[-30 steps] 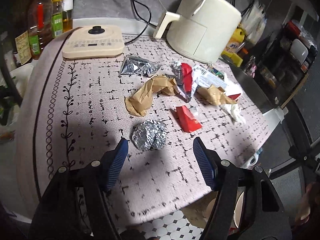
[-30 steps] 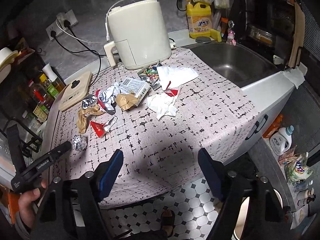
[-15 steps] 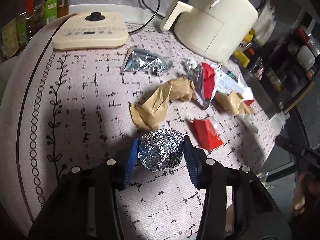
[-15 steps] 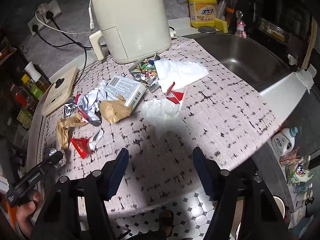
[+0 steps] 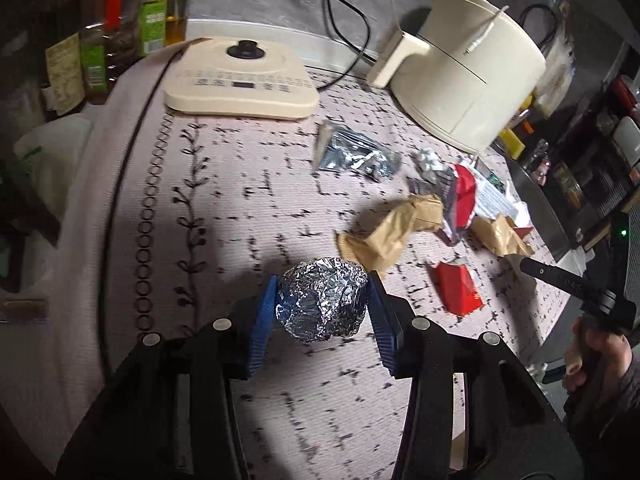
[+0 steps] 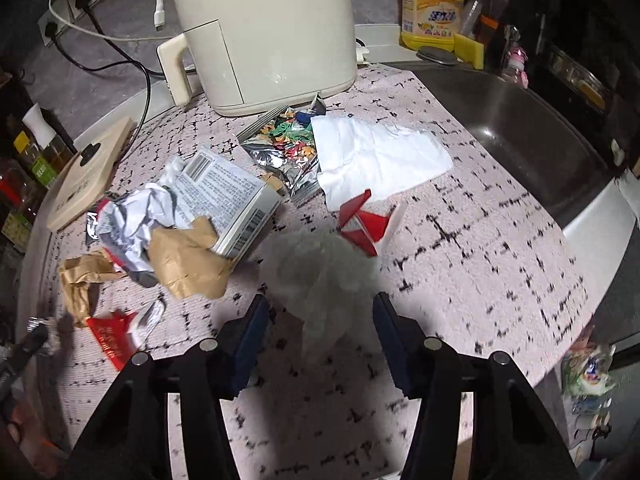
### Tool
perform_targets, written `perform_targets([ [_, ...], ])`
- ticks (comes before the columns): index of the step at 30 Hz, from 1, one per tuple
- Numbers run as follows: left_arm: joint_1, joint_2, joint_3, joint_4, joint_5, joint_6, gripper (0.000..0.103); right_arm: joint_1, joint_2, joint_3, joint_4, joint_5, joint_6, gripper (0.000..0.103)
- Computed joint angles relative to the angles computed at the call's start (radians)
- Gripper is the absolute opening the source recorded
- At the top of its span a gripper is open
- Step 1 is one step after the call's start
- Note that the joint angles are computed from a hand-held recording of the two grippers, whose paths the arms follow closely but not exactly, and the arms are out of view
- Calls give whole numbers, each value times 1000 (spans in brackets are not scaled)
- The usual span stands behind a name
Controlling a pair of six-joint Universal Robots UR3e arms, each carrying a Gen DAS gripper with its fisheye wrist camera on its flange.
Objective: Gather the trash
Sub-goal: 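Grasp the silver foil ball with the left tool while the right tool grasps white tissue, then carry both items to the white bin while the right tool opens, dropping the tissue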
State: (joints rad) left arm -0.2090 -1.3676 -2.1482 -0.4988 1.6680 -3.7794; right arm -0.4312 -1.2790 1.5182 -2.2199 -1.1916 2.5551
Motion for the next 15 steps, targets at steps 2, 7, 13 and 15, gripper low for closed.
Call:
perform_targets([
  [2, 1, 34, -10, -24, 22, -8, 45, 15, 36, -19, -11, -13, -6, 53],
  [7, -61, 85, -16, -84, 111, -91, 45, 12, 67, -7, -64, -4, -35, 35],
  [13, -248, 54, 72, -187, 279, -270, 45, -60, -9, 62, -35, 60, -138, 8],
  [15, -325, 21, 130, -231, 345, -340, 45, -109, -59, 96, 3, 101, -200, 8],
])
